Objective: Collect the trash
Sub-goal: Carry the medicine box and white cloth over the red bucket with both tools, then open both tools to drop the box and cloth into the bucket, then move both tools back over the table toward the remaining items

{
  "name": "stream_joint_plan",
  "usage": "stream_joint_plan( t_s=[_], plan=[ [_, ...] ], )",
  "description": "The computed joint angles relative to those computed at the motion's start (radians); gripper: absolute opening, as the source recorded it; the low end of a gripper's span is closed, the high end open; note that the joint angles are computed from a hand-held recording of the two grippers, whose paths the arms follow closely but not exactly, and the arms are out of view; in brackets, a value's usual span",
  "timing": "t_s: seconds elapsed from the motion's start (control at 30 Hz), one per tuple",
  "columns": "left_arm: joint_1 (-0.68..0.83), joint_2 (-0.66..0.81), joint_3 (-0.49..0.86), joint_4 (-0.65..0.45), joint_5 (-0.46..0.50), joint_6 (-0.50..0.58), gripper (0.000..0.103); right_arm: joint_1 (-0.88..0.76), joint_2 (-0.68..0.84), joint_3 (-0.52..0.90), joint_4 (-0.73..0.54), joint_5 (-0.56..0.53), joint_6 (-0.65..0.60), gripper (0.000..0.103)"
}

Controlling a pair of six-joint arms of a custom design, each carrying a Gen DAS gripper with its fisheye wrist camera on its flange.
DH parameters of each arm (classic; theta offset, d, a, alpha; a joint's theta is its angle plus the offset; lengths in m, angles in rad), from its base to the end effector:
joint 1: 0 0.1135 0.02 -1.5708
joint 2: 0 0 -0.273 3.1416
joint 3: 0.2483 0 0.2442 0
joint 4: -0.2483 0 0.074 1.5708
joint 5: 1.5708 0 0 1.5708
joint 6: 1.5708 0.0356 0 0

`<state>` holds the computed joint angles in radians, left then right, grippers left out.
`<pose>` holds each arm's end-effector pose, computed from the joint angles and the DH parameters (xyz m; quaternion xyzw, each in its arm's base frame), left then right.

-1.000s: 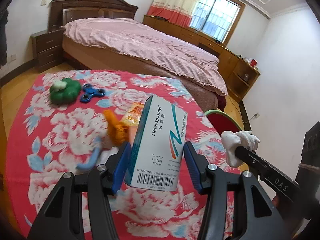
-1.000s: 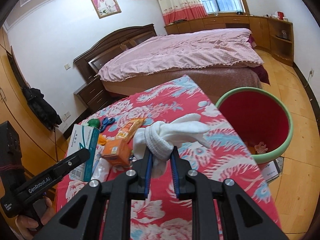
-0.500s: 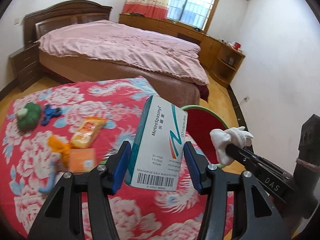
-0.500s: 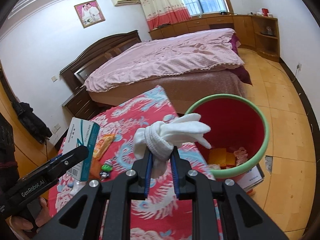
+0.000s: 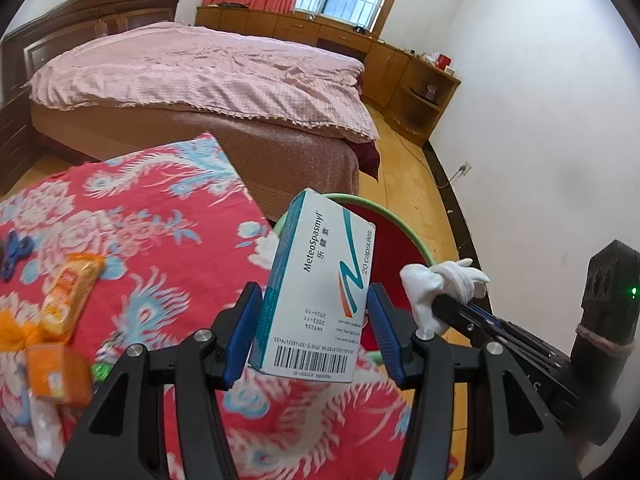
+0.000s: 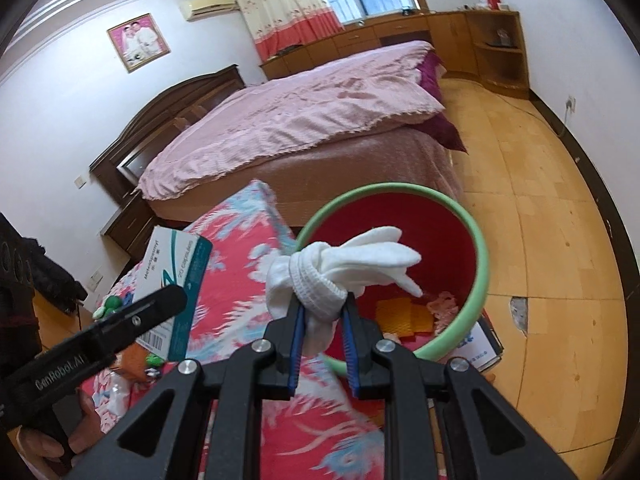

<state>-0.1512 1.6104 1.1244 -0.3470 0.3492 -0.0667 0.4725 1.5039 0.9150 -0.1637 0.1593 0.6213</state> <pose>0.3347 -0.0633 0.2493 0.1014 0.9151 -0.1997 0.3354 0.2800 0.1368 0.2297 0.0996 0.9097 0.1439 0.3767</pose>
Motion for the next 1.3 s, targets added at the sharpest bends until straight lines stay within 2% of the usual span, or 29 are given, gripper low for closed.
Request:
stream_joint_plan(
  t_s=[0.4,0.6,0.83,0.87,0.93,1.1,1.3],
  plan=[
    [-0.107,0.251,0.166,0.032,-0.062,-0.052,0.055,-0.184,0.105,0.001,0.059,-0.115,-0.086,0.02],
    [-0.134,0.284,0.194,0.048,-0.093,-0.031,0.055,-0.217,0.152,0.012,0.079,-0.144,-0.109,0.02],
    [-0.114,0.302,0.201,0.038,-0.096,-0.068,0.055,-0.225,0.185,0.014,0.104,-0.163,-0.124,0.023],
    [-0.109,0.3,0.197,0.035,-0.096,-0.072,0.055,-0.224,0.187,0.015,0.104,-0.161,-0.121,0.025],
    [-0.101,0.287,0.181,0.035,-0.103,-0.076,0.055,-0.223,0.185,0.012,0.111,-0.162,-0.114,0.037],
    [-0.077,0.232,0.122,0.054,-0.112,-0.081,0.055,-0.227,0.174,-0.014,0.149,-0.175,-0.09,0.053],
    [-0.034,0.152,0.047,0.052,-0.111,-0.084,0.055,-0.206,0.139,-0.028,0.139,-0.168,-0.073,0.059]
  ],
)
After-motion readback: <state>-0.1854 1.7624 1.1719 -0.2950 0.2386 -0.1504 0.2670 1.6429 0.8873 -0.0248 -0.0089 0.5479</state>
